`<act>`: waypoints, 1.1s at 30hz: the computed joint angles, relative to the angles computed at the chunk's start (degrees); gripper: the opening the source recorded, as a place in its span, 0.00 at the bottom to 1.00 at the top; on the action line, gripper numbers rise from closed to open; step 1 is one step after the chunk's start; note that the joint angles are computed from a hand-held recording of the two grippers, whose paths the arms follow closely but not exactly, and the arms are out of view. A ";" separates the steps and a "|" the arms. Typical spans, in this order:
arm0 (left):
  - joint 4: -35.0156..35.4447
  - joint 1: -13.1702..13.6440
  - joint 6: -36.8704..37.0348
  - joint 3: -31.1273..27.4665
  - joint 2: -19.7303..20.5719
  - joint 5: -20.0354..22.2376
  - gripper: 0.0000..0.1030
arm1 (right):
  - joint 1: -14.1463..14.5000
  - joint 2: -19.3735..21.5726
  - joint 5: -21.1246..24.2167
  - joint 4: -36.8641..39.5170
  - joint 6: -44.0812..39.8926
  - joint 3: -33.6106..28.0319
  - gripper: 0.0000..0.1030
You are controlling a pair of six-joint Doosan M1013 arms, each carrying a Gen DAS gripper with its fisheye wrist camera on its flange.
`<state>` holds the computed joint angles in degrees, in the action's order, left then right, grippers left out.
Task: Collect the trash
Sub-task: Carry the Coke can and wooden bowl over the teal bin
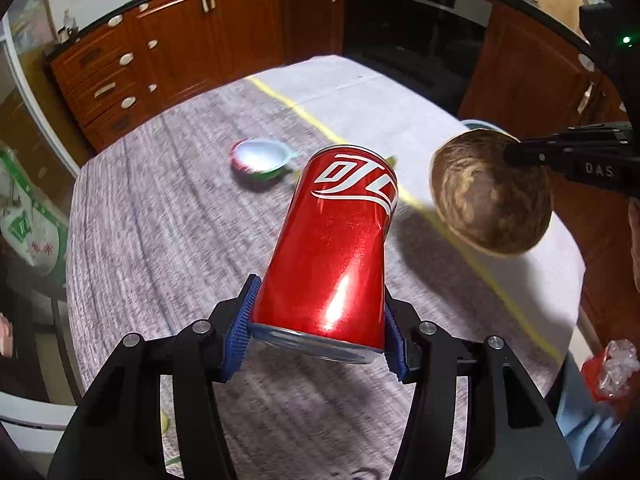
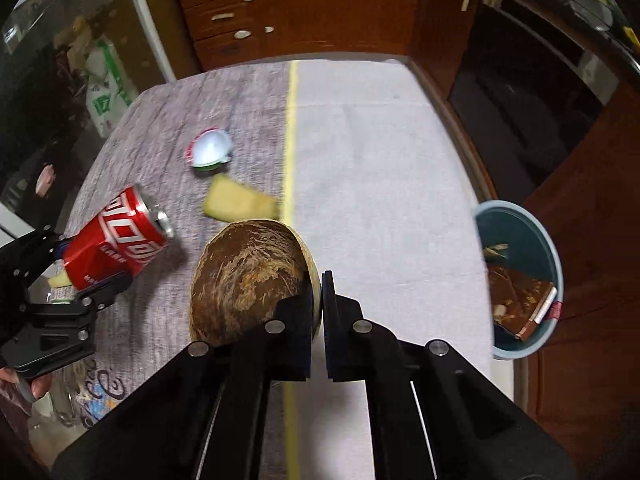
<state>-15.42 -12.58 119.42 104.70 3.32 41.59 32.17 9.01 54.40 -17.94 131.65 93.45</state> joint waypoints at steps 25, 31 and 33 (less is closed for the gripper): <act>-1.09 -17.42 -1.37 -13.73 10.26 4.71 0.54 | -18.24 -10.17 -0.56 -2.18 8.16 14.82 0.05; 1.11 -20.08 -3.78 -17.75 14.43 6.83 0.54 | -21.78 -8.19 -2.46 2.91 3.68 16.04 0.06; 1.31 -20.68 -3.97 -18.56 15.37 7.41 0.54 | -22.43 -7.62 -2.71 4.05 2.41 16.31 0.06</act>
<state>-14.12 -33.26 115.45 86.14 18.69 49.01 9.74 1.39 51.69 -13.90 134.06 109.76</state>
